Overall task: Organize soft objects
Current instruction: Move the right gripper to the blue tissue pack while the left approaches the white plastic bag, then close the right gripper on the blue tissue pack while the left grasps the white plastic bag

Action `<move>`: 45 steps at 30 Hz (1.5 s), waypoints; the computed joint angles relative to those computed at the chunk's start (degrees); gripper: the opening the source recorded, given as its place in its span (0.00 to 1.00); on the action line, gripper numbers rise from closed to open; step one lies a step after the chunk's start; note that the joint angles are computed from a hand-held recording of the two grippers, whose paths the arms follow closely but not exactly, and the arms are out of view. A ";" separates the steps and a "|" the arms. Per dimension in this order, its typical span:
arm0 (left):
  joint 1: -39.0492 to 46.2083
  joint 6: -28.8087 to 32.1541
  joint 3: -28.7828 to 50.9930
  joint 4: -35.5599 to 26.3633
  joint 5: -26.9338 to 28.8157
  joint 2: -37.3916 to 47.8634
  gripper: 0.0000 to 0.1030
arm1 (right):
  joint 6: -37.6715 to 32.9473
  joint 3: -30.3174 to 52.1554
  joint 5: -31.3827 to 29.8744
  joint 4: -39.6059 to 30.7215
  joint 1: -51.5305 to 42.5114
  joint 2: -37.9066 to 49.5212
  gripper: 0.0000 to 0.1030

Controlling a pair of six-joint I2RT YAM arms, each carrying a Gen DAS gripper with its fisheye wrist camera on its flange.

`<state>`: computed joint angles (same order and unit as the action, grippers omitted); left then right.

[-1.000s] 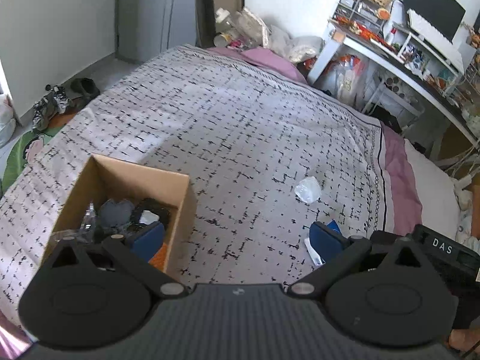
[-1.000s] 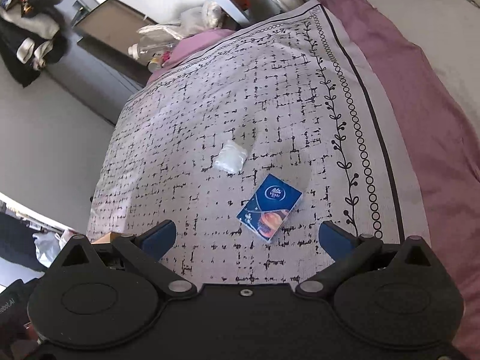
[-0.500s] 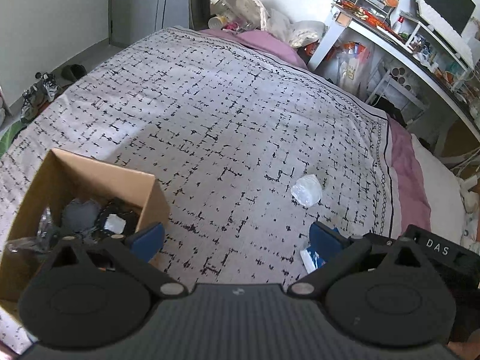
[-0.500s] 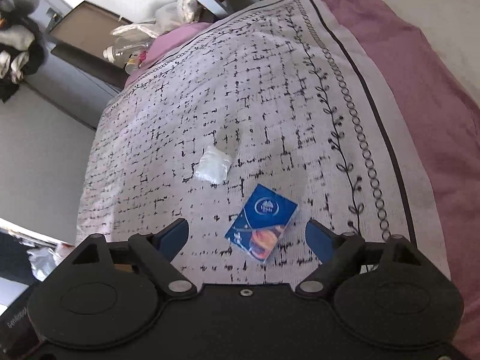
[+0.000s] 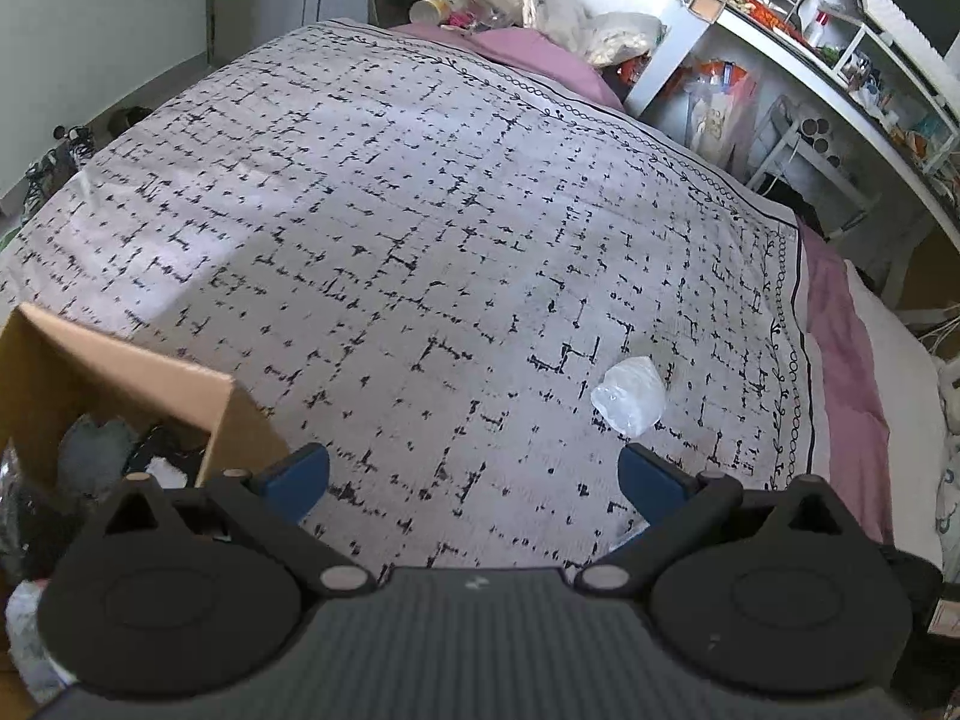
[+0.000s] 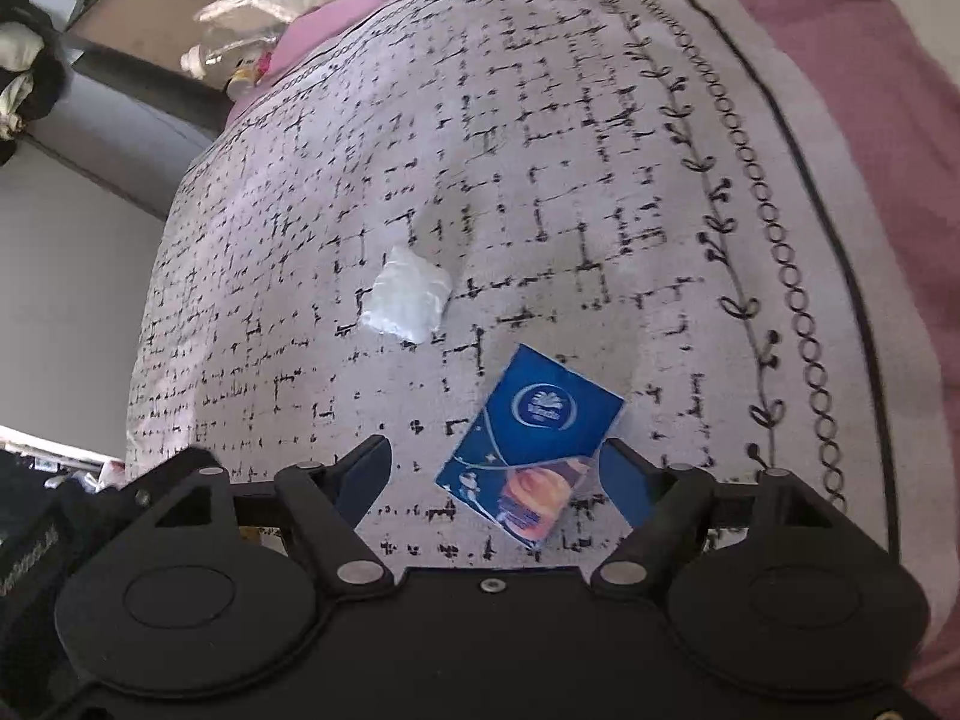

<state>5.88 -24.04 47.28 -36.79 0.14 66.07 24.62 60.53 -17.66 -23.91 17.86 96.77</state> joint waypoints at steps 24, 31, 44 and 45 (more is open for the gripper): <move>-7.49 0.48 7.18 8.57 0.53 17.93 0.96 | -0.97 -0.57 4.06 1.76 -4.38 1.12 0.02; -8.03 0.98 9.89 12.25 2.31 22.64 0.96 | 1.95 0.69 -0.27 0.49 -5.67 2.46 0.48; -6.98 2.93 13.80 14.28 7.56 30.98 0.76 | 0.57 3.55 3.67 0.91 -0.67 6.04 0.63; -6.84 3.11 13.99 14.19 7.91 31.52 0.70 | 0.45 4.16 4.51 0.07 -0.26 6.62 0.63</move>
